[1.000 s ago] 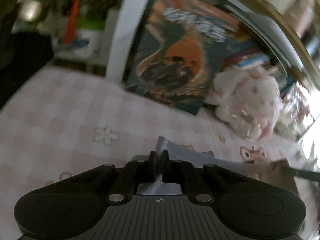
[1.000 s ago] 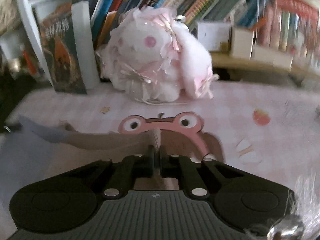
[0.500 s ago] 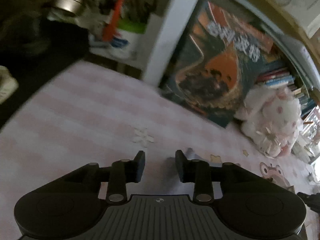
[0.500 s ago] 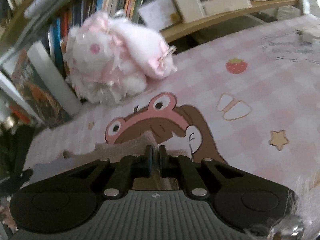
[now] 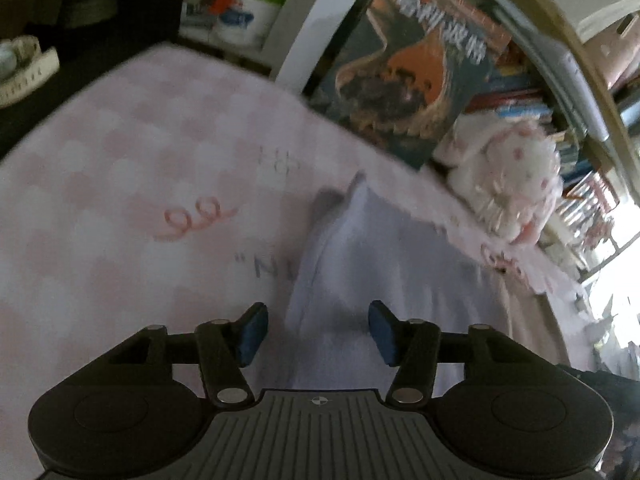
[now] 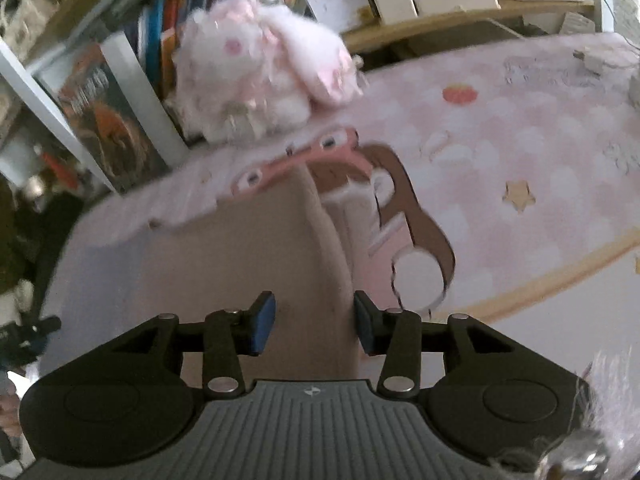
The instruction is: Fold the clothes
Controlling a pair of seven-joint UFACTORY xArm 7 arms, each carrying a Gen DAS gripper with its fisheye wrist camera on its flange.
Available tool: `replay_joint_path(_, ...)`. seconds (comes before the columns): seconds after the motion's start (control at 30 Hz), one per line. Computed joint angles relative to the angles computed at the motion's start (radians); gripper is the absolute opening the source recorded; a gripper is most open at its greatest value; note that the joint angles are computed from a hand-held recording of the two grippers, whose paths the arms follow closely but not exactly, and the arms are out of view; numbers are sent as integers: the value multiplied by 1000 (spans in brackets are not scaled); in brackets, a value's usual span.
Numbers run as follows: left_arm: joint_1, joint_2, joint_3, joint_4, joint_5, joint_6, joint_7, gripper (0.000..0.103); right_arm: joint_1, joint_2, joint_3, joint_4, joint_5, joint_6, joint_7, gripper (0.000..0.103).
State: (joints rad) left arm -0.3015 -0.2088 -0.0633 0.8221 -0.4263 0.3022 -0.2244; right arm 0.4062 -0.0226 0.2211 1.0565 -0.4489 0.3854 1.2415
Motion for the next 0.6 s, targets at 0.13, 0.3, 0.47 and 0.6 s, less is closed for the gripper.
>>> replay_joint_path(0.13, -9, -2, 3, 7, -39, 10, -17, 11, 8, -1, 7, 0, -42, 35, 65, 25)
replay_joint_path(0.3, -72, -44, 57, -22, -200, -72, 89, 11, 2, -34, 3, -53, 50, -52, 24, 14)
replay_joint_path(0.47, -4, 1, 9, -6, -62, -13, 4, 13, -13, -13, 24, -39, -60, -40, 122, 15)
replay_joint_path(0.6, 5, 8, -1, -12, -29, -24, -19, 18, 6, 7, 21, -5, -114, 15, 111, 16)
